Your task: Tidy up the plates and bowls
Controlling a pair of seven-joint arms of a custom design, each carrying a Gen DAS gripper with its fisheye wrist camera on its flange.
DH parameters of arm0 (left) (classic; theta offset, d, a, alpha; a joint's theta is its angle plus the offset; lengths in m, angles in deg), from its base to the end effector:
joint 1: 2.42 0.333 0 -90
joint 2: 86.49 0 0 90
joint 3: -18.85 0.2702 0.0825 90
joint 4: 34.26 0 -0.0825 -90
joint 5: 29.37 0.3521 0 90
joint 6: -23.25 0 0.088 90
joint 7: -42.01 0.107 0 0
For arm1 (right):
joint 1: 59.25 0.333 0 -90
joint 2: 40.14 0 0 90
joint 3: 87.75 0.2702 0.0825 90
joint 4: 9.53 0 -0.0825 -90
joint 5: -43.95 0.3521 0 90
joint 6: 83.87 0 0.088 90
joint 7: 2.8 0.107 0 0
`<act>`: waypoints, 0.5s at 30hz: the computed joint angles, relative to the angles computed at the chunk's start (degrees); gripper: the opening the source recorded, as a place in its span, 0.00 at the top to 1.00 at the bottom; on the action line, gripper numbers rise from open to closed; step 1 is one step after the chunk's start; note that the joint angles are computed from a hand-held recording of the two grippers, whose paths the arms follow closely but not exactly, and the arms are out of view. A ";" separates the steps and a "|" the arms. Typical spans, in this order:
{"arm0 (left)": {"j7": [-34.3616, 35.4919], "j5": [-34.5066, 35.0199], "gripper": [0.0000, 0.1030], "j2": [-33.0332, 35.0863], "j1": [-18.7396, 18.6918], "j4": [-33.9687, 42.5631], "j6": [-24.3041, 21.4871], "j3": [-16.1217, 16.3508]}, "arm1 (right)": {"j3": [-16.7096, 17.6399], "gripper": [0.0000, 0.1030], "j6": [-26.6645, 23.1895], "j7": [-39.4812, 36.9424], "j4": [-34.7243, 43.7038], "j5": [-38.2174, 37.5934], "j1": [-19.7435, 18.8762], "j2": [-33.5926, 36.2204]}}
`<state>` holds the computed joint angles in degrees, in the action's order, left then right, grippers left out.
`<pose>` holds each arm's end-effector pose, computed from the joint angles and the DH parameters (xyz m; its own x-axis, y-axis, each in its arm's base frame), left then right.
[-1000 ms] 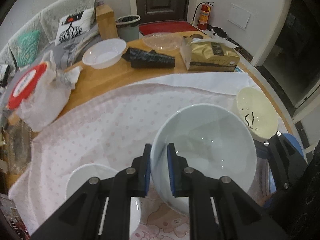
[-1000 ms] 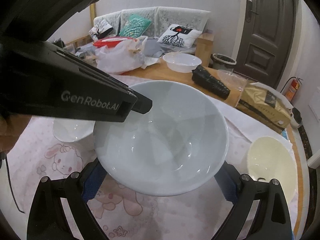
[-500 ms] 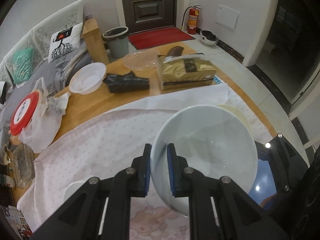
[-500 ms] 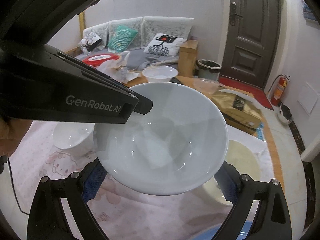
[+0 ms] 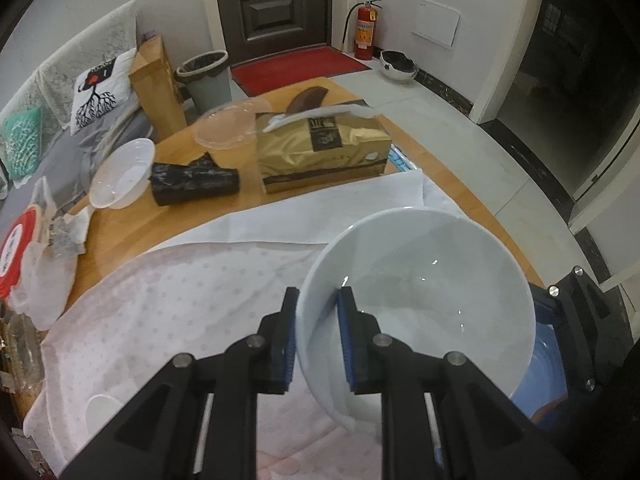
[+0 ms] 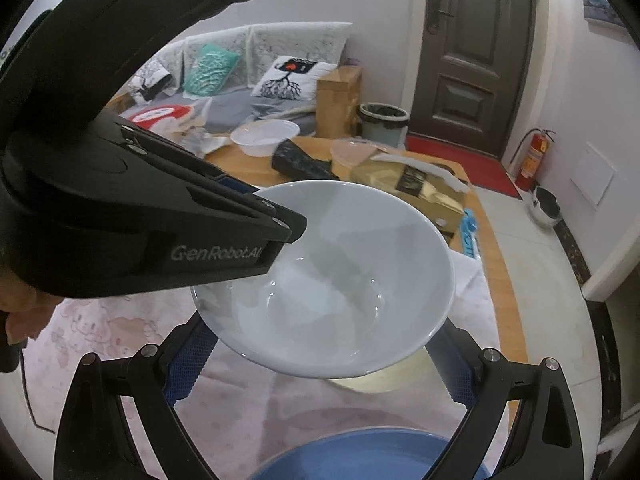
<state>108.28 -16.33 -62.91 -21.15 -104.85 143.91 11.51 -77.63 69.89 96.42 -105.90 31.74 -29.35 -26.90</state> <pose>0.6114 -0.2670 0.5502 -0.0921 -0.9956 0.0172 -0.8775 0.0730 -0.4741 0.4913 0.4075 0.5228 0.6043 -0.7954 0.0478 -0.5447 -0.4562 -0.7037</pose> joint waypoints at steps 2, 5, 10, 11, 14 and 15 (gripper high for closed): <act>0.18 0.08 0.85 1.63 -0.26 1.92 -0.52 0.02 | -0.08 0.08 -0.95 -0.32 0.72 0.42 -0.28 0.52; 0.70 1.07 0.85 3.78 -1.18 4.23 -1.01 0.39 | -0.05 0.08 -1.99 -1.14 1.05 1.41 -0.80 0.88; 1.09 0.72 0.84 5.79 -1.48 6.44 -1.41 0.82 | -0.16 0.08 -3.96 -2.34 3.01 2.44 -1.14 2.33; 1.20 0.77 0.84 6.05 -1.56 6.77 -1.53 0.92 | -0.31 0.08 -4.11 -2.25 3.31 2.06 -0.99 2.56; 1.75 0.86 0.84 7.41 -1.85 8.44 -2.51 1.15 | -0.24 0.08 -5.50 -2.91 4.74 2.46 -1.07 3.53; 1.87 0.81 0.84 7.91 -1.95 9.07 -2.89 1.20 | -0.24 0.08 -6.03 -3.01 5.31 2.52 -0.99 3.93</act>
